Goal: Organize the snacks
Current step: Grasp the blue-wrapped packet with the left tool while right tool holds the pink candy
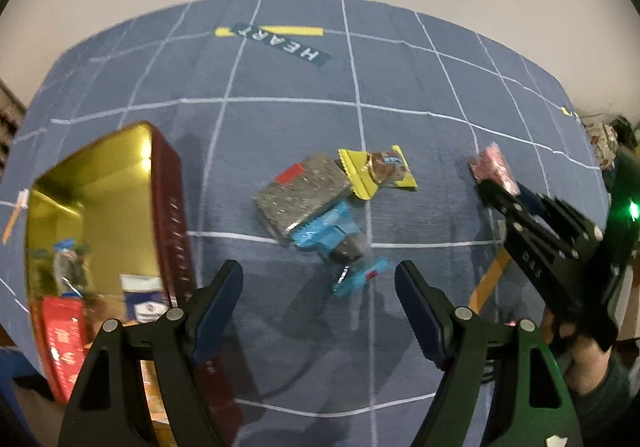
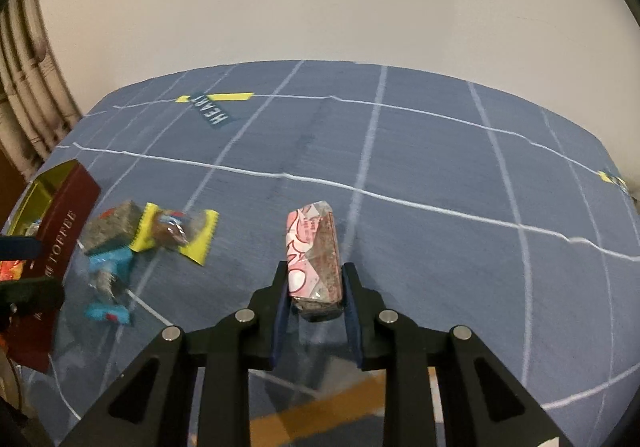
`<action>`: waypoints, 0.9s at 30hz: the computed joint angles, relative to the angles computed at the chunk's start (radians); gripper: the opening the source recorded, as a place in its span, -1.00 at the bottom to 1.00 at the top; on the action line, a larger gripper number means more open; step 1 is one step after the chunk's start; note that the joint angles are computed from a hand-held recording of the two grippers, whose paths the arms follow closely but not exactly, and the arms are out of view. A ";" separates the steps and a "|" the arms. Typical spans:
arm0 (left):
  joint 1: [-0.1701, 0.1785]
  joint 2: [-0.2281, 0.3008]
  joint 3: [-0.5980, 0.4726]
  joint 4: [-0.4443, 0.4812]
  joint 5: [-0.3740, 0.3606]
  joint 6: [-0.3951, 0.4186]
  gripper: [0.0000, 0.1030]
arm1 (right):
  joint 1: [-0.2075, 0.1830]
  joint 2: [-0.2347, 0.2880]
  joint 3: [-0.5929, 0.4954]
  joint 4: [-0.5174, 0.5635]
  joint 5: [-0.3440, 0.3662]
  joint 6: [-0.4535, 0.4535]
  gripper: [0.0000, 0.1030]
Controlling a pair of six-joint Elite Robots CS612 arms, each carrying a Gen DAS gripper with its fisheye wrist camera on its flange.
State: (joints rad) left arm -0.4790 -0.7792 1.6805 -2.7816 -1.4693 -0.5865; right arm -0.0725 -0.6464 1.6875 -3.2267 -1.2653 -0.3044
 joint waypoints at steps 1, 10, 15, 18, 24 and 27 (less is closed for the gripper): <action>0.002 0.000 -0.002 0.003 -0.006 -0.006 0.44 | -0.005 -0.001 0.009 -0.015 -0.007 0.007 -0.52; 0.021 0.022 -0.055 0.055 -0.069 -0.099 0.18 | -0.030 -0.008 0.050 -0.072 -0.016 0.060 -0.52; 0.016 0.028 -0.070 0.092 -0.052 -0.116 0.07 | -0.038 -0.008 0.066 -0.094 0.007 0.107 -0.52; 0.016 0.038 -0.082 0.102 -0.067 -0.126 -0.03 | -0.037 -0.006 0.075 -0.117 0.011 0.120 -0.52; 0.014 0.057 -0.105 0.123 -0.044 -0.141 -0.14 | -0.036 -0.005 0.078 -0.129 0.009 0.122 -0.52; 0.016 0.064 -0.112 0.128 -0.048 -0.146 -0.28 | -0.038 -0.005 0.078 -0.127 0.014 0.124 -0.52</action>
State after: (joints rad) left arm -0.4627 -0.7152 1.5681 -2.6536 -1.5175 -0.7325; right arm -0.1103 -0.6511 1.7651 -3.3533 -1.2513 -0.1807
